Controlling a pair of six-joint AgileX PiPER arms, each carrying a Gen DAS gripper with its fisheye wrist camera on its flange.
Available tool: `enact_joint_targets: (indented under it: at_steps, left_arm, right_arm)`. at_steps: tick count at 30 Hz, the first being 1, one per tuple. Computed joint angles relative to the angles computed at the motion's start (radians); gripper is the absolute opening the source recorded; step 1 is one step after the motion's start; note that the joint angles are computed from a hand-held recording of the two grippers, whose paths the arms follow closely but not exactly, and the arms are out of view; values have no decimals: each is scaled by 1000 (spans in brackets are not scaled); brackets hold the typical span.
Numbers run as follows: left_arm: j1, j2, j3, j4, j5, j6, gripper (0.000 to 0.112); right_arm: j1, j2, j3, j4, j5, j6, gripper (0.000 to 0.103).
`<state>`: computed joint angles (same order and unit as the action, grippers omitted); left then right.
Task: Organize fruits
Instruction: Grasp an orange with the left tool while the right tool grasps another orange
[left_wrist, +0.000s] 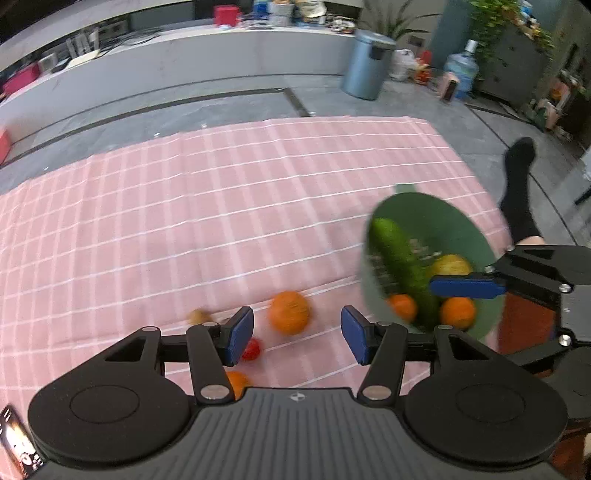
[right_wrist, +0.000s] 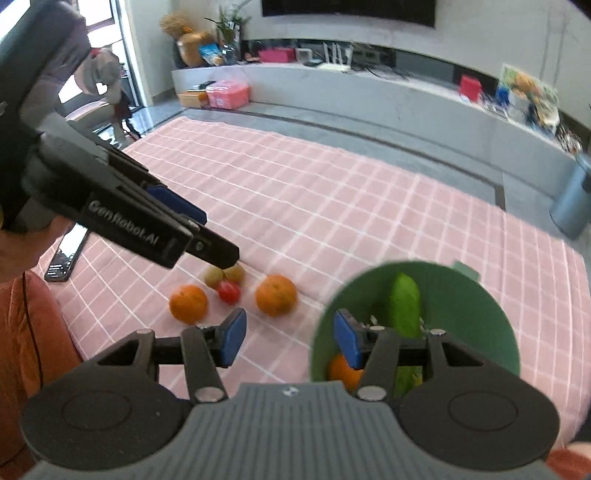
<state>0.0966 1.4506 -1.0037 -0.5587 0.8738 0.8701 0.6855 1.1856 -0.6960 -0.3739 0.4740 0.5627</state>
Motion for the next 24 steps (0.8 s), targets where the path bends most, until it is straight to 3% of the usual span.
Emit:
enact_joint_targets:
  at_steps: [7,13,24]
  left_arm:
    - [96,62,20,-23,-53,91,64]
    - [144,120,50,-36,-25,196,64]
    - [119,147,181,23,-142,314,69]
  right_arm:
    - [91,160,-50,-303,-59,231,49]
    - [83,304,-94,-439,-115,287,49]
    - [38,500,-150,-614,-168,339,49]
